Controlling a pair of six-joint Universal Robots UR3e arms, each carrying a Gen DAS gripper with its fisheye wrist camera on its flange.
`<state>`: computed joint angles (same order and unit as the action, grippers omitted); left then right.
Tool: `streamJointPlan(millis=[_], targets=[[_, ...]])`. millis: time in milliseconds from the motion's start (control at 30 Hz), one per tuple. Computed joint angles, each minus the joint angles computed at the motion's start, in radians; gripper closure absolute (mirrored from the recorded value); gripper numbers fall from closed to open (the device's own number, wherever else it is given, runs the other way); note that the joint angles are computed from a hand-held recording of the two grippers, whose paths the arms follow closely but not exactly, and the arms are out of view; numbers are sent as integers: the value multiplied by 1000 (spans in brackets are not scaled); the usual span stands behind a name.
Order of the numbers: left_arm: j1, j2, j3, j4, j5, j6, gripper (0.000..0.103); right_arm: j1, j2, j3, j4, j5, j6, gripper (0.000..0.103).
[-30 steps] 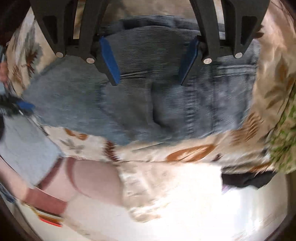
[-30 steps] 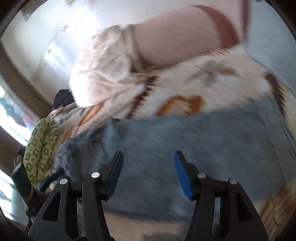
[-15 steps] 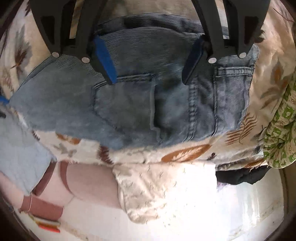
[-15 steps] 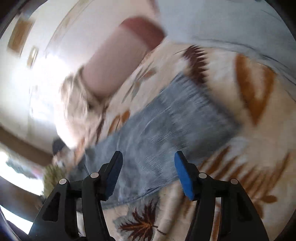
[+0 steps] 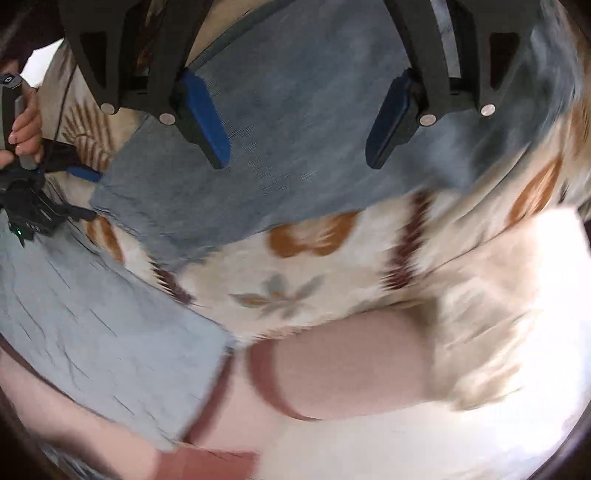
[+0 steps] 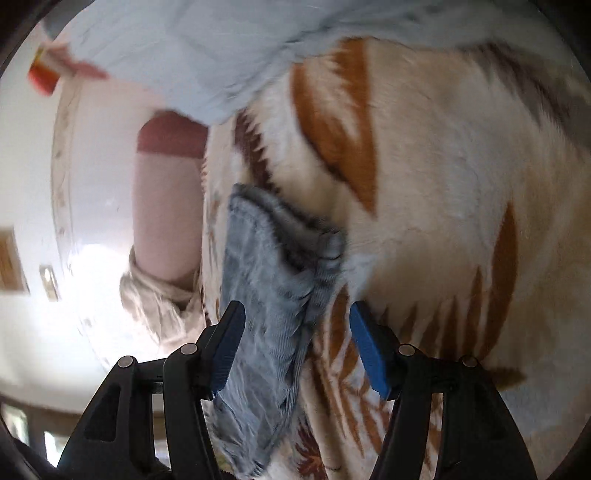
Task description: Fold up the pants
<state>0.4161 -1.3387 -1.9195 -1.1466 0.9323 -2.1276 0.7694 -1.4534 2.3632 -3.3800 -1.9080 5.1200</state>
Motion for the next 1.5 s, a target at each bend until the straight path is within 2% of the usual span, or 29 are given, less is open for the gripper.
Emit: streamJointPlan(millis=[67,167,300,400,467,567,633,667,800,867,900,1100,1200,1300,1367,1500], targets=[[-115,-89,86,6,37,-45,25,6,23,29,-80,-39,13,46],[-276,-233,242,-16,99,-100,25,-11,36,47,-109,-33,10,46],[-432,-401,428,-53,143,-124,25,-9,26,20,-40,-44,-6,49],[-529,-517,554,-57,182,-138,26,-12,27,-6,5,-38,11,58],[-577,-579,626,-70,196,-118,30,-22,30,18,-31,-25,24,65],[-647,-696,767,-90,225,-120,34,-24,43,45,-80,-16,46,69],[-677,-773,878,-138,246,-124,36,-20,48,53,-95,-18,58,69],[-695,-813,930,-153,258,-128,40,-31,47,58,-102,-6,50,69],[-731,-922,1083,-225,253,-110,46,-48,31,54,-73,16,19,69],[-744,-966,1150,-271,254,-96,55,-55,29,53,-70,22,12,69],[-748,-986,1181,-297,253,-89,56,-56,30,51,-68,21,13,69],[-745,-1023,1223,-335,225,-77,58,-40,27,3,10,-8,10,68],[-738,-1025,1220,-348,202,-75,65,-34,32,-45,64,-25,1,66],[-727,-985,1140,-299,188,-68,68,-23,33,-79,115,-44,-5,64],[-719,-960,1101,-287,181,-63,70,-16,33,-91,128,-55,-12,61],[-726,-947,1069,-252,189,-58,72,-13,39,-103,127,-61,-22,60]])
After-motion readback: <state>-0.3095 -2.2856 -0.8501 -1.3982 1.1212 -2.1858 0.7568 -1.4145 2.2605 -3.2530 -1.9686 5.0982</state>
